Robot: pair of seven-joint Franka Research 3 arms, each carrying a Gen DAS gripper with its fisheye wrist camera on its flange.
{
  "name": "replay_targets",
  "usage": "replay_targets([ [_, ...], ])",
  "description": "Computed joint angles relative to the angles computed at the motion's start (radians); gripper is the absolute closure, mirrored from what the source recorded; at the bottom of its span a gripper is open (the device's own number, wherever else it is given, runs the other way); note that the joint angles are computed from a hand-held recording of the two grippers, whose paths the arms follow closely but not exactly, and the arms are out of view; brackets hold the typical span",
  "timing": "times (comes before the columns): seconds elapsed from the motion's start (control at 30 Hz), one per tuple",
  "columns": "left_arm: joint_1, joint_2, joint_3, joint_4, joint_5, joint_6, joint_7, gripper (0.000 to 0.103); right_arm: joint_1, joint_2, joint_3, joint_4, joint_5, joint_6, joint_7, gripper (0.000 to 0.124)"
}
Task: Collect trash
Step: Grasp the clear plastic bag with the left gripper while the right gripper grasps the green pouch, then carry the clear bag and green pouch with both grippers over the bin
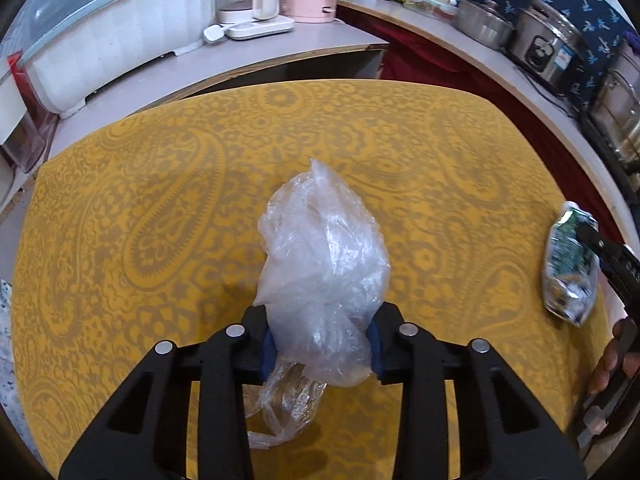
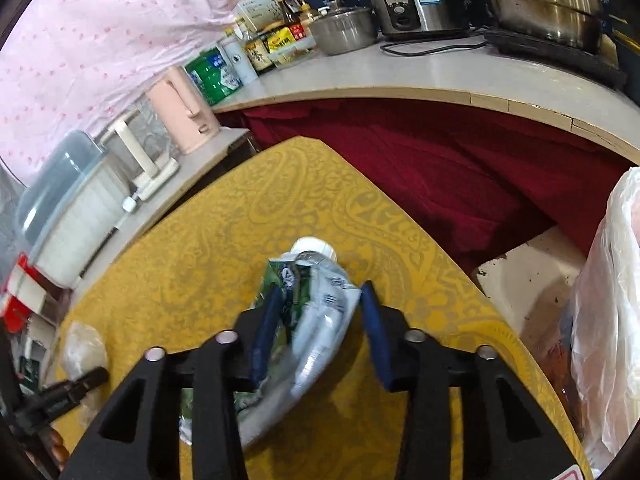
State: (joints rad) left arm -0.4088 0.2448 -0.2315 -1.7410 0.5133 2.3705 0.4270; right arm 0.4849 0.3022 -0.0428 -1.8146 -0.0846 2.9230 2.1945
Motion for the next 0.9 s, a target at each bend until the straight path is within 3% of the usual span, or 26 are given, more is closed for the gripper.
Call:
replay_targets([
  [0.2, -0.014, -0.058, -0.017, -0.04, -0.002, 0.034, -0.04, 0.071, 0.004, -0.089, 0.009, -0.085, -0.004, 0.049, 0.016, 0.096],
  [0.37, -0.031, -0.115, -0.039, -0.063, 0.01, 0.04, -0.089, 0.071, 0.015, -0.194, 0.001, -0.179, -0.122, 0.075, 0.117, 0.098],
  [0.63, -0.085, -0.133, -0.083, -0.006, 0.057, -0.015, -0.128, 0.071, -0.094, -0.397, 0.083, -0.353, -0.283, 0.106, 0.271, 0.098],
  [0.9, -0.183, -0.054, -0.105, 0.152, 0.117, -0.072, -0.113, 0.071, -0.257, -0.61, 0.191, -0.514, -0.295, 0.114, 0.303, 0.098],
])
